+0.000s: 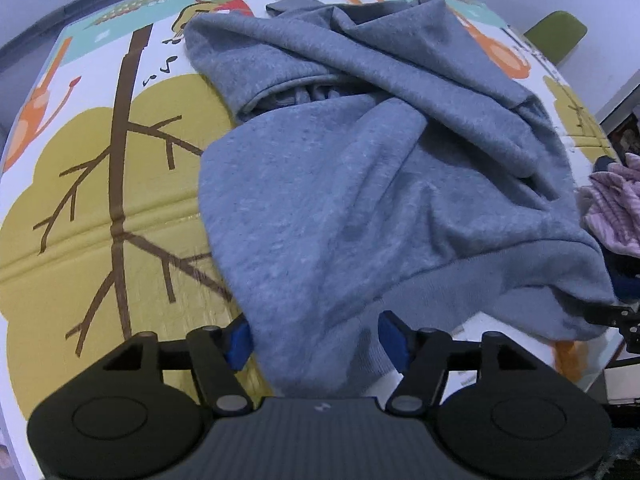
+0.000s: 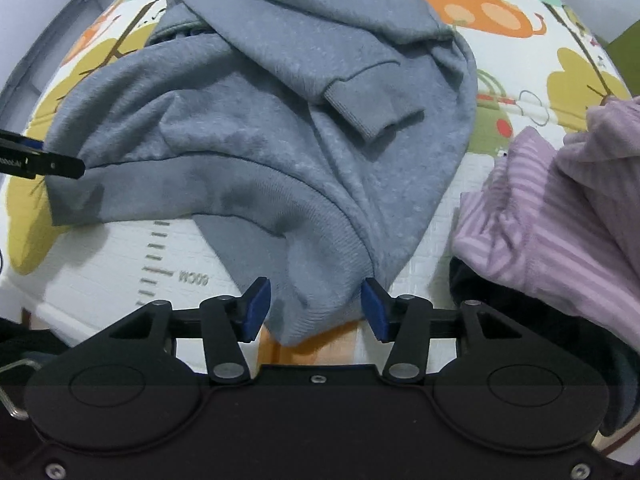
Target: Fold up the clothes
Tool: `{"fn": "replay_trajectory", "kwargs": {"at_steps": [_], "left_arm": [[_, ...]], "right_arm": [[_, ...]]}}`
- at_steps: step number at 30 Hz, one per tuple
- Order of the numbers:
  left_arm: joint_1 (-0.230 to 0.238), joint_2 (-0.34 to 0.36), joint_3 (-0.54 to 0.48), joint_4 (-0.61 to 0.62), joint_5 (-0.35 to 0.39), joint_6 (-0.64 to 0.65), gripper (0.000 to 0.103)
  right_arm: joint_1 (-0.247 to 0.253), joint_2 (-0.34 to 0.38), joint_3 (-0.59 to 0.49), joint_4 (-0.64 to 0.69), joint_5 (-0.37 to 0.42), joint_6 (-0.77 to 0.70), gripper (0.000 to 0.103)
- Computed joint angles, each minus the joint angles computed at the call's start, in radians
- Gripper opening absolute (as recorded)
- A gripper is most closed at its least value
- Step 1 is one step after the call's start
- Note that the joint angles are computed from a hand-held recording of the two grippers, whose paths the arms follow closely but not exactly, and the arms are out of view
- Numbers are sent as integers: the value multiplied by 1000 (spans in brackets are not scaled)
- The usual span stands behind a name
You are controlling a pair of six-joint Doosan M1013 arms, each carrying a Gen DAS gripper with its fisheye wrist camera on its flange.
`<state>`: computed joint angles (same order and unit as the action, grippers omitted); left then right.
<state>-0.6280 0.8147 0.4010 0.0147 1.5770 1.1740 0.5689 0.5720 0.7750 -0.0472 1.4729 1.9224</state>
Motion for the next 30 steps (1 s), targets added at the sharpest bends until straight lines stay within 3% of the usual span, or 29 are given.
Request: {"fn": "replay_trajectory", "kwargs": {"at_steps": [2,3,5,7,8,14,25,30], "left_arm": [[0,19,-26,1,15,-8,63],[2,27,-37,-4,21,-13,61],[6,46,-70,-17,45,-28,32],[13,59,-95,-36,70,-44,15],[16,60,-100,-44,76,-49,13],[25,5,-30,-106,36,17,10],[16,22,-132,-131,113,66,10],[18,13,-130,-177,136,49,9]], "right_arm": [[8,6,5,-35,1,18,37],[10,9,8,-46,2,26,23],[7,7,16,-42,1,41,14],[7,1,21,-55,-4,53,9],[6,-3,23,-61,-7,59,8],[-14,-33,0,-55,-12,58,7],[-50,-28,-148,-45,56,-3,5],[-65,-14,-231,17,104,-52,5]]}}
